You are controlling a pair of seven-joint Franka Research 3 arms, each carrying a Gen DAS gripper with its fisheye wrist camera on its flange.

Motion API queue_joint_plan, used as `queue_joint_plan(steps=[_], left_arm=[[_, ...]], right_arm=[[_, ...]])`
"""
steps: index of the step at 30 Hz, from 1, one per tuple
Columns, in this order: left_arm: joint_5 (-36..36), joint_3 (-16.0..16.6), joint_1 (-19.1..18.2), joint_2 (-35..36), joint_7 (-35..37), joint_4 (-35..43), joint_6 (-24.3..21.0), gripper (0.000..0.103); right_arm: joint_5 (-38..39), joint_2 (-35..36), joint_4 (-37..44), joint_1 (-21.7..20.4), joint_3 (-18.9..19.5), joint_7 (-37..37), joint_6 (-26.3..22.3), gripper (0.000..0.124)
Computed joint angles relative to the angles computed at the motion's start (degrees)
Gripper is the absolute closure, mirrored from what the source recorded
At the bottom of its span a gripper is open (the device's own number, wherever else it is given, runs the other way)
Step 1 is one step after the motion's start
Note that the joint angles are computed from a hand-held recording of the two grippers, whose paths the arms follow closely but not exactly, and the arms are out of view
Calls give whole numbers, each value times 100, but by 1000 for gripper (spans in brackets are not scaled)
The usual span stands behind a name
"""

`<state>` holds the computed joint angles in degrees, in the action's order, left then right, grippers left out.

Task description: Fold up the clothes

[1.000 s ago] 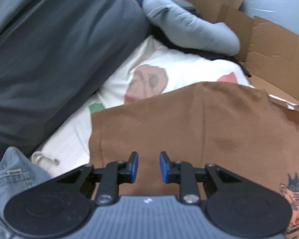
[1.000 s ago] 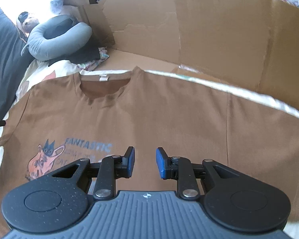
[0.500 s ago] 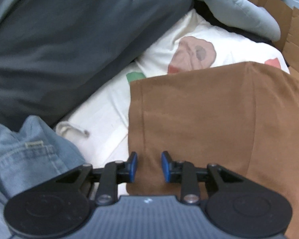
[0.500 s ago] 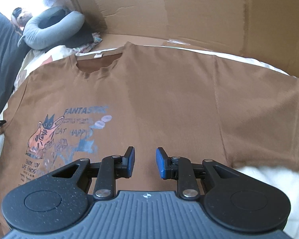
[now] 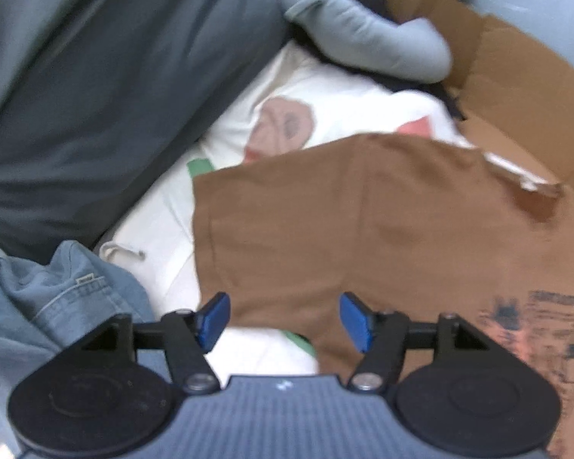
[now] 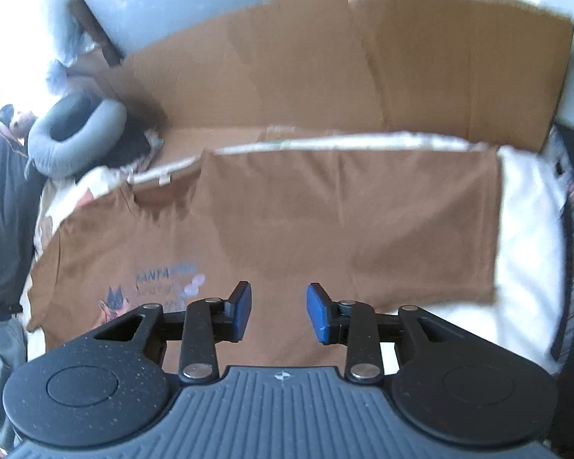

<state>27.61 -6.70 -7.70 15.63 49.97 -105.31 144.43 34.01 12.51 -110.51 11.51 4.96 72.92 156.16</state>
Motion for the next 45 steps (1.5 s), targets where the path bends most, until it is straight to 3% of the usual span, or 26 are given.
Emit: queue_joint_plan(steps=[6, 10, 18, 24, 26, 29, 35, 40, 45], left_arm=[[-368, -209, -67, -481, 342, 152, -461, 33], [-566, -284, -97, -845, 529, 188, -752, 28], [-1092, -350, -85, -1560, 830, 309, -1422, 27], [-1308, -346, -48, -1958, 1015, 448, -1747, 23], [-1397, -340, -42, -2049, 1097, 506, -1848, 22], [-1504, -334, -34, -2173, 1165, 556, -1922, 22], [-1711, -329, -30, -2461, 1225, 405, -1915, 21], [-1587, -383, -55, -2617, 1218, 356, -2086, 21], [-1545, -413, -108, -2874, 1248, 220, -2215, 21]], right_arm=[[-402, -380, 493, -55, -186, 304, -521, 83], [-452, -664, 821, -115, -253, 389, -803, 72], [-19, -904, 1998, -399, -442, 426, -2216, 71], [-192, -1052, 2793, -561, -576, 614, -2874, 70], [-217, -933, 3336, -658, -637, 678, -3406, 68], [-182, -490, 4571, -900, -712, 895, -4591, 67], [-401, -161, 5806, -1291, -704, 1025, -5358, 60], [-289, -545, 5236, -1445, -705, 676, -5269, 60], [53, -1410, 3733, -1368, -823, 77, -4822, 60]])
